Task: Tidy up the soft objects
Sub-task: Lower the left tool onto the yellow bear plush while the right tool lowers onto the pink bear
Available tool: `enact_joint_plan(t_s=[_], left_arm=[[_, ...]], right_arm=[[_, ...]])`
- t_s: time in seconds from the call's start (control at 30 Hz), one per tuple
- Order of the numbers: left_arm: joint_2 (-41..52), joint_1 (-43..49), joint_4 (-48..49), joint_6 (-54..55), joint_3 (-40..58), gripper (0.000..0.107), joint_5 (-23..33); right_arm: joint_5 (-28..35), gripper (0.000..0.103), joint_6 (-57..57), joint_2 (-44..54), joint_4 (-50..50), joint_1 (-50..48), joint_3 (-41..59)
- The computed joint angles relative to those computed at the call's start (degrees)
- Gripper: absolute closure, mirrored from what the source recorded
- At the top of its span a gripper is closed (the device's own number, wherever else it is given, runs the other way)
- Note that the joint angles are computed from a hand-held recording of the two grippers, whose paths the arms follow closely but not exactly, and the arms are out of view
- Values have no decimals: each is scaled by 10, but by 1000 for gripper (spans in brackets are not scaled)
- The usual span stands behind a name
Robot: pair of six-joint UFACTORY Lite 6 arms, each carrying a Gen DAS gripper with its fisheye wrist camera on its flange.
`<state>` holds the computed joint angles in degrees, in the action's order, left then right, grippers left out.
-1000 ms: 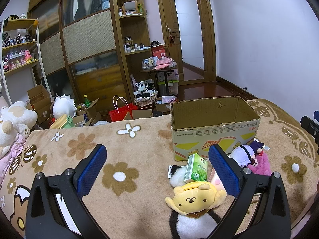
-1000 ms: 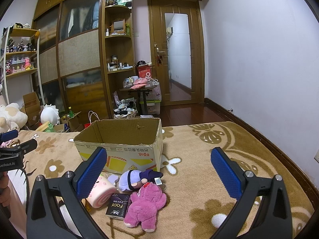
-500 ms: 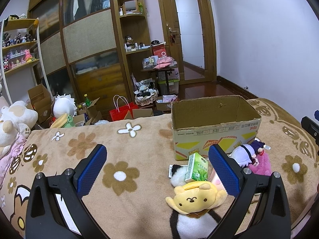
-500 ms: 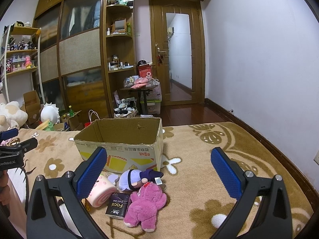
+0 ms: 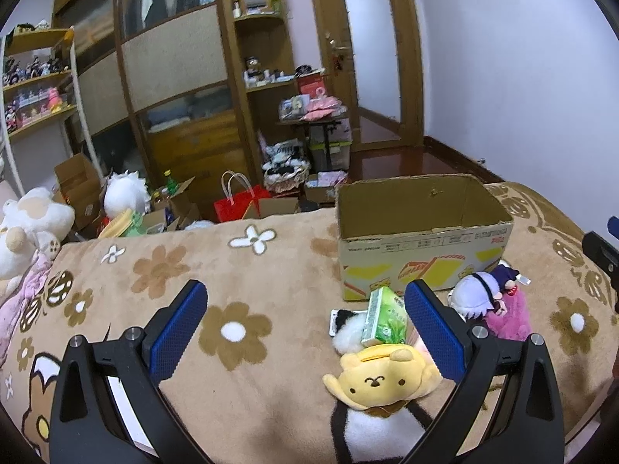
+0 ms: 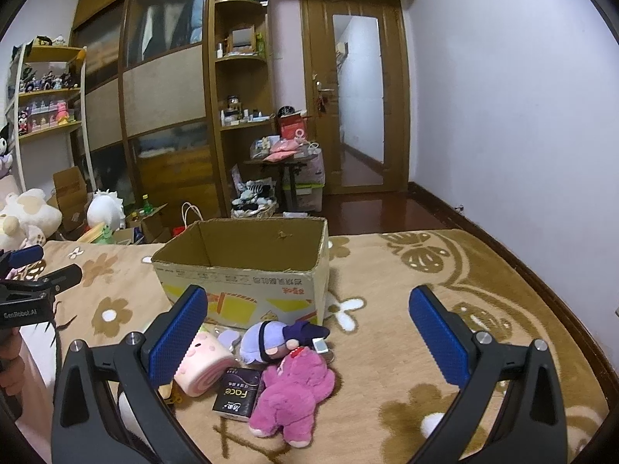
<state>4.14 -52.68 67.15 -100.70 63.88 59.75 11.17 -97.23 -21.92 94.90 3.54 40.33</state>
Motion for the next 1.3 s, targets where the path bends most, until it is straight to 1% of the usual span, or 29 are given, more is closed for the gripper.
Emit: enact_joint_plan(t_s=[0.03,0.07,0.23,0.3,0.37,0.4,0.5,0.57,0.7,0.73,0.77,0.87,0.97,1.03,1.1,1.23,1.3], left_arm=[[-3,4,-11,6,-2,6,-1],[10,15,-20,16,14,6,-13],[-8,57,-50,21,7,6,-65],[3,71,-60,25,15,6,-86],[25,90,-83,42,35,6,-116],[29,100,-99,54,39,6,-133],[68,122,-150,96,76,6,-160],[90,135,-181,121,93,6,-177],[125,161,-253,186,116,6,-217],[135,166,-272,207,122,6,-225],[147,169,-290,226,128,6,-230],[176,176,-339,275,146,6,-240],[199,182,-377,312,161,6,-242],[207,184,-388,323,164,6,-243],[218,189,-420,354,168,6,-246],[234,194,-457,393,176,6,-247],[241,195,-470,406,181,6,-245]], right_arm=[[-5,0,3,3,-3,5,2],[-6,0,9,6,-11,7,3],[-19,0,28,36,-27,26,25],[-30,0,32,55,-28,37,37],[-44,0,77,75,-70,48,49],[-47,0,116,84,-107,51,56],[-48,0,186,114,-175,55,73],[-52,0,180,134,-165,58,82],[-57,0,64,181,-42,63,100],[-57,0,49,192,-26,63,105],[-57,0,58,203,-34,63,111],[-58,0,143,236,-117,64,130],[-55,0,164,261,-140,64,143],[-52,0,191,278,-170,64,152],[-50,0,229,296,-211,64,163],[-54,0,373,320,-346,66,178],[-42,0,394,329,-359,58,183]])
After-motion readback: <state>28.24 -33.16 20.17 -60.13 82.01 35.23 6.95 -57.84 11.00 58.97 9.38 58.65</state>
